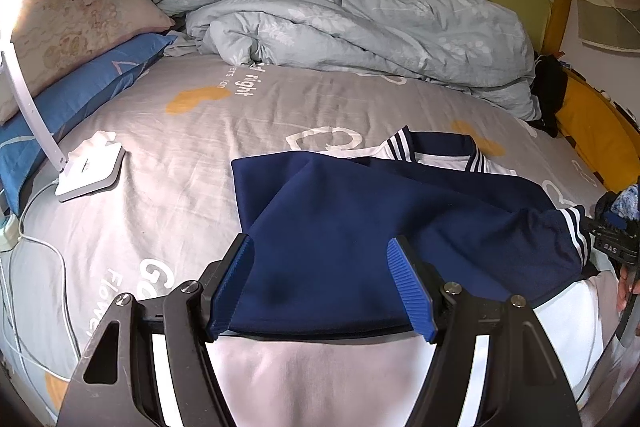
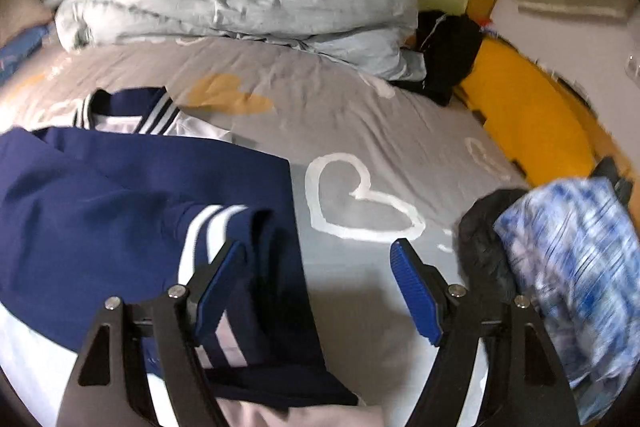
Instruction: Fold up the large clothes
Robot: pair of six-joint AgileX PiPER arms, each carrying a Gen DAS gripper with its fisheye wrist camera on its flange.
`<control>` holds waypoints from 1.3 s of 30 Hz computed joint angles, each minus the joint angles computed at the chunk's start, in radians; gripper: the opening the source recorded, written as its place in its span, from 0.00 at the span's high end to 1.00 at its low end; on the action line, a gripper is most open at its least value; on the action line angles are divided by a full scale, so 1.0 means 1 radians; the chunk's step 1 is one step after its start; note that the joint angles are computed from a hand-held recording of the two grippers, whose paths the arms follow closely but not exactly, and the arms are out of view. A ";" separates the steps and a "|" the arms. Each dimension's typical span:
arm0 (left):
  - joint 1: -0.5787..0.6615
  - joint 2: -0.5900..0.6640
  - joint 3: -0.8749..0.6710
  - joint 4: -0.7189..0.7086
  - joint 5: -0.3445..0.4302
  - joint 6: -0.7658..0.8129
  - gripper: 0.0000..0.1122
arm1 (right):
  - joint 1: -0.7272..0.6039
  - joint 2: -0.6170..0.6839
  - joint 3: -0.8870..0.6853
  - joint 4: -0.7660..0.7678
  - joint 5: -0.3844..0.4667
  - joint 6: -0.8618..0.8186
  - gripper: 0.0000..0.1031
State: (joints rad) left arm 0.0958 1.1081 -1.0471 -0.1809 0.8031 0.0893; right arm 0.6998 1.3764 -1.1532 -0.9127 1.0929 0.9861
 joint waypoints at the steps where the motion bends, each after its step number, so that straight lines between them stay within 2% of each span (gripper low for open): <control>1: 0.000 0.000 0.001 0.000 -0.002 0.002 0.39 | -0.016 -0.029 0.022 0.025 -0.042 -0.006 0.29; 5: -0.009 0.002 0.003 0.016 -0.004 -0.008 0.39 | -0.094 -0.102 0.074 0.199 -0.232 -0.095 0.29; 9: -0.024 0.012 0.006 0.039 -0.003 -0.020 0.39 | -0.116 -0.057 0.064 0.306 -0.318 -0.161 0.28; 11: -0.030 0.018 0.008 0.046 -0.007 -0.023 0.39 | -0.100 0.018 0.016 0.322 -0.254 -0.160 0.32; 12: -0.037 0.019 0.010 0.054 -0.010 -0.031 0.39 | -0.099 0.049 -0.004 0.329 -0.224 -0.151 0.39; 13: -0.040 0.020 0.011 0.057 -0.010 -0.031 0.39 | -0.102 0.073 -0.017 0.343 -0.211 -0.148 0.62; 15: -0.046 0.023 0.010 0.064 -0.011 -0.036 0.39 | -0.082 0.095 -0.009 0.290 -0.233 -0.111 0.76; 16: -0.050 0.023 0.012 0.068 -0.014 -0.039 0.39 | -0.071 0.097 -0.004 0.261 -0.250 -0.102 0.87; 21: -0.063 0.032 0.014 0.093 -0.018 -0.065 0.39 | 0.028 0.134 -0.078 0.004 -0.182 0.042 0.89; 23: -0.059 0.040 0.014 0.091 -0.017 -0.064 0.39 | 0.025 0.115 -0.106 -0.055 -0.219 0.072 0.89; 25: -0.056 0.044 0.014 0.091 -0.018 -0.065 0.39 | 0.016 0.124 -0.157 -0.054 -0.211 0.065 0.89; 28: -0.050 0.052 0.009 0.085 -0.018 -0.064 0.39 | -0.030 0.172 -0.217 0.037 -0.190 -0.019 0.87; 30: -0.043 0.051 0.007 0.073 -0.015 -0.056 0.39 | -0.077 0.214 -0.233 0.119 -0.168 -0.077 0.81; 31: -0.043 0.050 0.007 0.070 -0.015 -0.054 0.39 | -0.094 0.220 -0.231 0.151 -0.163 -0.092 0.74; 33: -0.042 0.042 0.008 0.063 -0.014 -0.046 0.39 | -0.107 0.188 -0.166 0.131 -0.176 -0.017 0.60; 35: -0.044 0.032 0.010 0.060 -0.015 -0.039 0.39 | -0.096 0.109 -0.072 0.088 -0.216 0.067 0.27; 37: -0.053 0.020 0.013 0.067 -0.019 -0.039 0.39 | -0.064 0.018 0.012 0.032 -0.244 0.149 0.24; 39: -0.074 0.001 0.021 0.096 -0.034 -0.062 0.33 | -0.012 -0.064 0.066 0.006 -0.235 0.181 0.18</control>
State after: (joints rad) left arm 0.0216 1.1094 -1.0263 -0.0849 0.7695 0.0277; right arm 0.6879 1.3124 -1.0876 -0.9068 0.8577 1.1673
